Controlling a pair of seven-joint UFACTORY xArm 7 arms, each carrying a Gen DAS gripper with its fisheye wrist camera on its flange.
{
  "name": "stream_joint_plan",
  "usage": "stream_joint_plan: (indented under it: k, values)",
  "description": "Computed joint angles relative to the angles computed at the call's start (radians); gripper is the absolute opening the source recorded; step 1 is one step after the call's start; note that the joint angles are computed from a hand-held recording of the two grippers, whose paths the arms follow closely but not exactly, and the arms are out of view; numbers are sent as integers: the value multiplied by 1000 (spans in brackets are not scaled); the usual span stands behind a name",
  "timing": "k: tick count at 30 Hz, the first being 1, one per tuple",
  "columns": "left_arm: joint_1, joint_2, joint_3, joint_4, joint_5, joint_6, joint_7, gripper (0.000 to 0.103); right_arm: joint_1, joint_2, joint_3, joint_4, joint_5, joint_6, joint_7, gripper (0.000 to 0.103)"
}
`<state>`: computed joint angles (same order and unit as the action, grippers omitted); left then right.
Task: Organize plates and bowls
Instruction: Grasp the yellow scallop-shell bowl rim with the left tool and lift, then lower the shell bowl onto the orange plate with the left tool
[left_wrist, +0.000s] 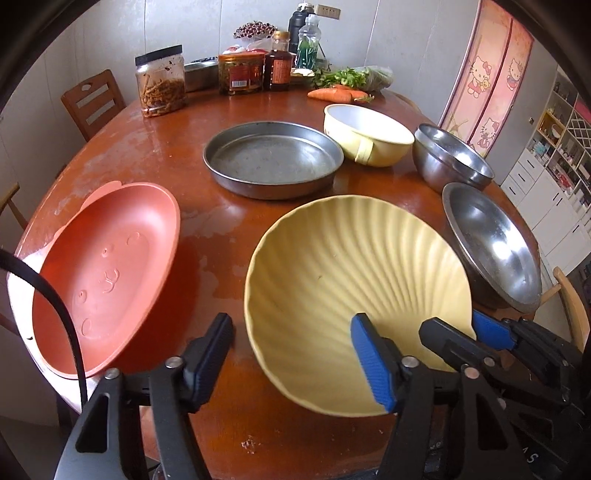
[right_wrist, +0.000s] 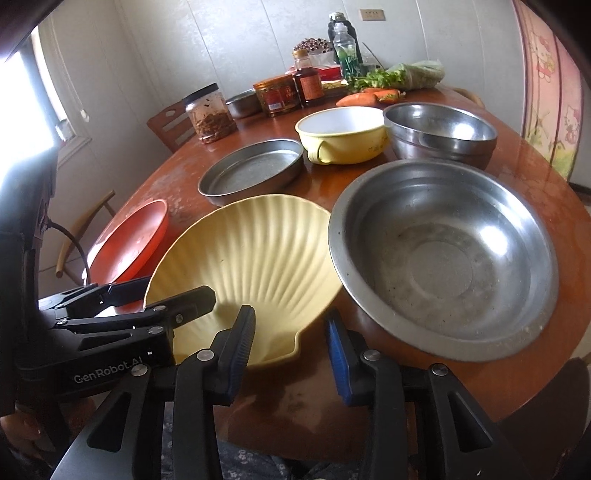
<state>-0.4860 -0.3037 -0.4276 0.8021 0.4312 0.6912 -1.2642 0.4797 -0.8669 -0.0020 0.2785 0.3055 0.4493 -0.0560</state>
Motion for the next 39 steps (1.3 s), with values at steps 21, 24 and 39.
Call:
stream_joint_plan:
  k: [21, 24, 39]
  values:
    - [39, -249, -26, -87, -51, 91, -12, 50, 89, 25, 39, 67, 4, -39, 2, 36]
    - [61, -314, -26, -110, -67, 117, -3, 50, 117, 66, 55, 104, 4, -64, 0, 36]
    - [163, -532, 20, -258, -166, 169, 67, 50, 216, 420, 103, 357, 20, -160, -91, 36]
